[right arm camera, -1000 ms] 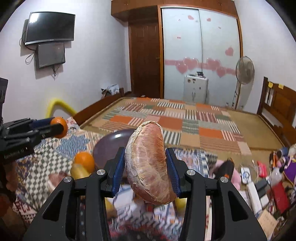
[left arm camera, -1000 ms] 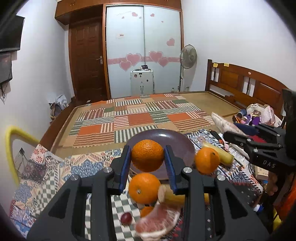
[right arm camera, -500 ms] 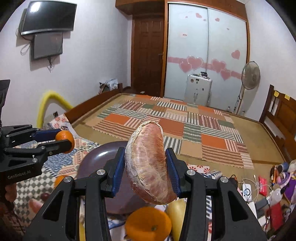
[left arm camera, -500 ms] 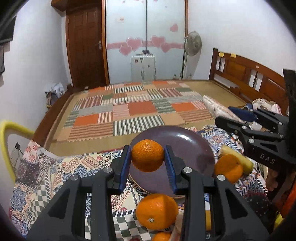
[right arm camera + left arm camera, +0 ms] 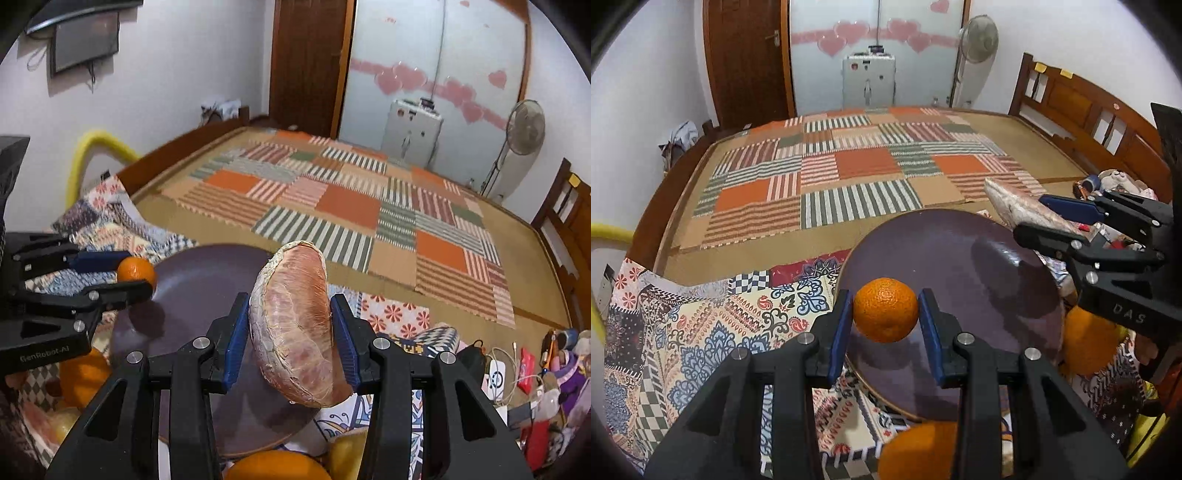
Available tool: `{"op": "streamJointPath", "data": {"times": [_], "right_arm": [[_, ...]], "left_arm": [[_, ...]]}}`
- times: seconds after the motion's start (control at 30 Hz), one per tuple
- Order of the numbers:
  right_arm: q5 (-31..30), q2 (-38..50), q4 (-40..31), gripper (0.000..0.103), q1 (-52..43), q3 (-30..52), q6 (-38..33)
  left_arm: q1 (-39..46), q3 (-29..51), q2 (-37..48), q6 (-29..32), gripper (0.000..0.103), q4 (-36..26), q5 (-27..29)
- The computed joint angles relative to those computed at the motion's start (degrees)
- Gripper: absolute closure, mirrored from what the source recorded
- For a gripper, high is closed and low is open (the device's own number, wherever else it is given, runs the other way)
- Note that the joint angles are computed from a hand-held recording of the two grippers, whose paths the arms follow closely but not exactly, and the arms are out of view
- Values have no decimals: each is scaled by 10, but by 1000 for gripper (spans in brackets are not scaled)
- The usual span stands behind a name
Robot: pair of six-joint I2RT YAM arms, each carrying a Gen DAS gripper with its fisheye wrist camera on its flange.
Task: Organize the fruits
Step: 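Place the pomelo wedge on the purple plate with the right tool while the left tool places the mandarin there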
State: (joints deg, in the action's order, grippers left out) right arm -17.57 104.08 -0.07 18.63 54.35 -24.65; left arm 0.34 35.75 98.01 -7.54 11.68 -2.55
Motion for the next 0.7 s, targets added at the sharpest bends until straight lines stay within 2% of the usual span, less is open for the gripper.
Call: {"op": "streamJointPath", "data": {"times": [0.2,0.3,0.53,0.7], "right_arm": [[24,53,-85,62,6,68,-24],[27,67,-115,62,7,90,-29],[32,86,-141,61,6,112,-37],[39,84,-135,60,13,109,-31]], "left_arm": [[17,53,46,8,67,-44,27],[17,67,59,11,67,-54,20],[17,81,73,15,67,-59,26],[22,83,74,12,63,-59,35]]}}
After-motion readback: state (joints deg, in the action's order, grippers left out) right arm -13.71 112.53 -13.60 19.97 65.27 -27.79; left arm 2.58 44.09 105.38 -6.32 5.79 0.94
